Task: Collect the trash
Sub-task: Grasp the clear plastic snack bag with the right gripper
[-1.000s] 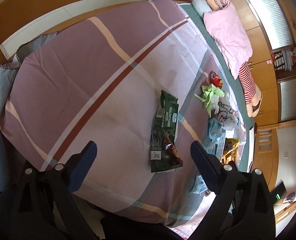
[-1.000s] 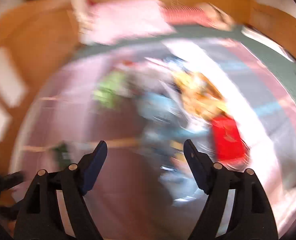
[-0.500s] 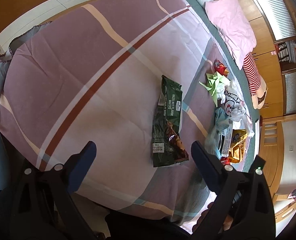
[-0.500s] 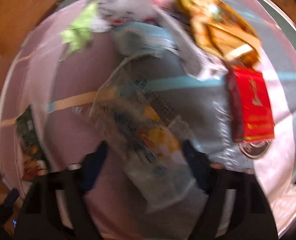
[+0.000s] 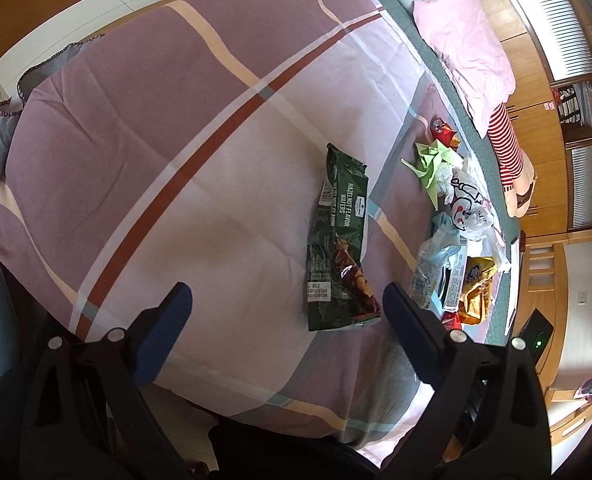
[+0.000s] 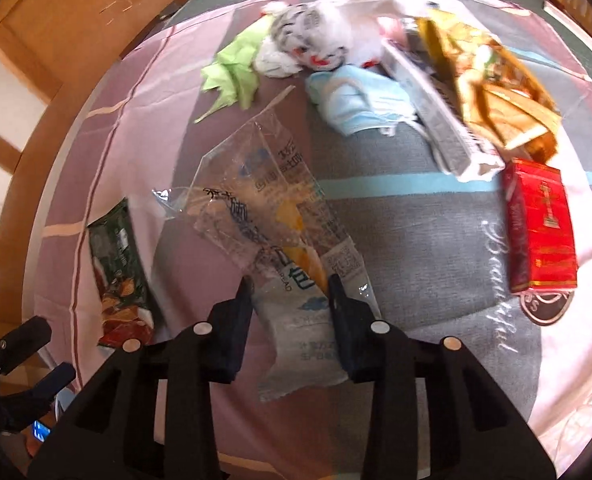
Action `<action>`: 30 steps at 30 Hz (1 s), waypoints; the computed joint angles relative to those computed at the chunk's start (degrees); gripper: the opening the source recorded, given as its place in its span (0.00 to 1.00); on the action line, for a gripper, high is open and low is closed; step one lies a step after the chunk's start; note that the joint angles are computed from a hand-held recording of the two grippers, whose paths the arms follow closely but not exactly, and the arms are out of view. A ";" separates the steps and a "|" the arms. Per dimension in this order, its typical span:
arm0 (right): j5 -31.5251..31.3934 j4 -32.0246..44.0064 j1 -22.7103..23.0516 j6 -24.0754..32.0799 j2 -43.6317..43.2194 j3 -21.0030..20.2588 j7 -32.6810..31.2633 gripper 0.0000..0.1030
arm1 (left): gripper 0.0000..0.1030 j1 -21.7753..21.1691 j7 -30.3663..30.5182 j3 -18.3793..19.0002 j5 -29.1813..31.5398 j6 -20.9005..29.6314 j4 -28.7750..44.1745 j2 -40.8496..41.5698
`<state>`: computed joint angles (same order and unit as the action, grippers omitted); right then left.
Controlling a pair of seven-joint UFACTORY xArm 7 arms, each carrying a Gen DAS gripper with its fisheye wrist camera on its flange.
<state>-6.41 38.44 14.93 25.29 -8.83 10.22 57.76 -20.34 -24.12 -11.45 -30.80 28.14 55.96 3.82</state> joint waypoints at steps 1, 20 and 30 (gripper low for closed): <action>0.87 -0.33 0.01 -0.09 -0.17 -0.28 0.07 0.39 | 0.93 0.02 0.11 0.01 -0.09 0.03 -0.02 0.01; 5.16 3.03 0.43 0.34 4.70 -0.83 -5.71 0.71 | 0.94 0.13 -0.43 0.03 -0.58 0.78 -0.20 0.27; 2.39 5.95 2.83 -1.50 7.59 -0.57 -6.41 0.26 | 0.94 0.10 -0.44 -0.02 -0.54 1.07 -0.15 0.45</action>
